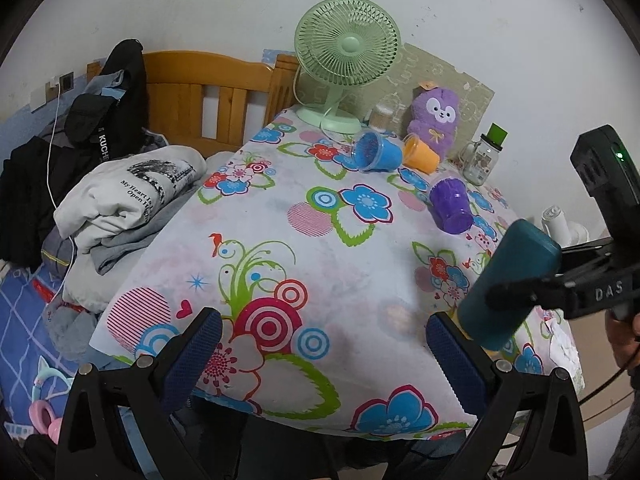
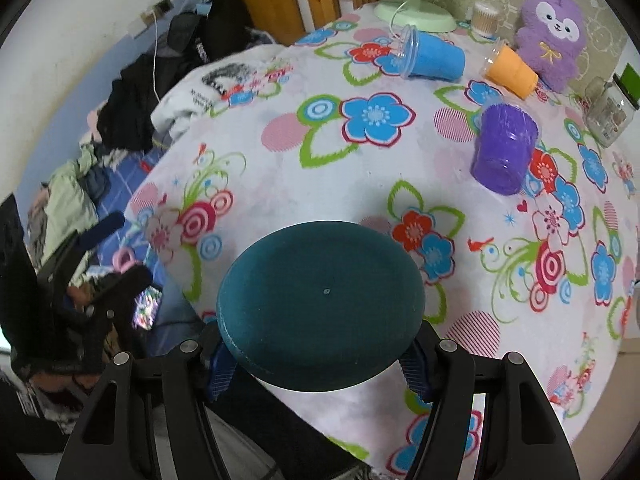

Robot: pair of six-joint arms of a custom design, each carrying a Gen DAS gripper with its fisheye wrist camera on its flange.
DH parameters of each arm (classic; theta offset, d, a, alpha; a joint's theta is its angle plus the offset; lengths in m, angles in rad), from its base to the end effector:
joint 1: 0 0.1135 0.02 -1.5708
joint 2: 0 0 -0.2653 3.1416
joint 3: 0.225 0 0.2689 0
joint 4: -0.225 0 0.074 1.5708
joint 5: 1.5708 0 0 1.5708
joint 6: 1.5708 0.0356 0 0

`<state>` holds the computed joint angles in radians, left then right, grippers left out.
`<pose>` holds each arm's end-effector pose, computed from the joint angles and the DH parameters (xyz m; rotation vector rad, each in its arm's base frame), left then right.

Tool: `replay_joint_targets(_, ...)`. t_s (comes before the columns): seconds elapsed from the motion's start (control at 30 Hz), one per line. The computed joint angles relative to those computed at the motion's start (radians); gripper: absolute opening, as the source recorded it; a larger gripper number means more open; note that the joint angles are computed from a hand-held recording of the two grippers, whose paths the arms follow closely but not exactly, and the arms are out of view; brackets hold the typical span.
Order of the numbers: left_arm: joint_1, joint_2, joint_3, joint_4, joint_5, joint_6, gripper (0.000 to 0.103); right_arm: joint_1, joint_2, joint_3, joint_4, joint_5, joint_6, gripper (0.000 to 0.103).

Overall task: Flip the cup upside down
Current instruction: 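Rotate the held teal cup with the right gripper, yellow rim downward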

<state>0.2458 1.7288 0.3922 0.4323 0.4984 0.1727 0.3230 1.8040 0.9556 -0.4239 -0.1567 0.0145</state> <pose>0.2428 0.0434 0.0517 0.1217 2.3685 -0.4183 0.3128 0.1106 0.1103 -0.4726 2.8202 0.2935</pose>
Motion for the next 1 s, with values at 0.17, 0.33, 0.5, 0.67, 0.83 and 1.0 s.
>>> replay_joint_targets(0.17,-0.014,0.003,0.001,0.002,-0.004,-0.006,0.103,-0.003,0.084,0.07,-0.019,-0.018,-0.013,0.07)
replay_joint_targets(0.33,-0.015,0.006,0.0,0.005,-0.019,-0.009,0.103,0.006,0.199,0.159,0.034,0.014,0.038,0.076)
replay_joint_targets(0.5,0.005,0.013,0.015,-0.004,-0.032,-0.016,0.103,0.03,0.242,0.196,0.068,0.026,0.034,0.077)
replay_joint_targets(0.67,0.003,0.043,0.034,-0.003,-0.037,-0.023,0.103,0.022,0.285,0.224,0.111,0.025,0.041,0.077)
replay_joint_targets(0.83,-0.028,0.066,0.045,-0.004,-0.047,-0.023,0.103,0.002,0.399,0.397,0.081,0.059,0.048,0.076)
replay_joint_targets(1.0,-0.045,0.065,0.041,0.006,-0.06,-0.027,0.103,-0.018,0.461,0.512,0.086,0.079,0.039,0.077)
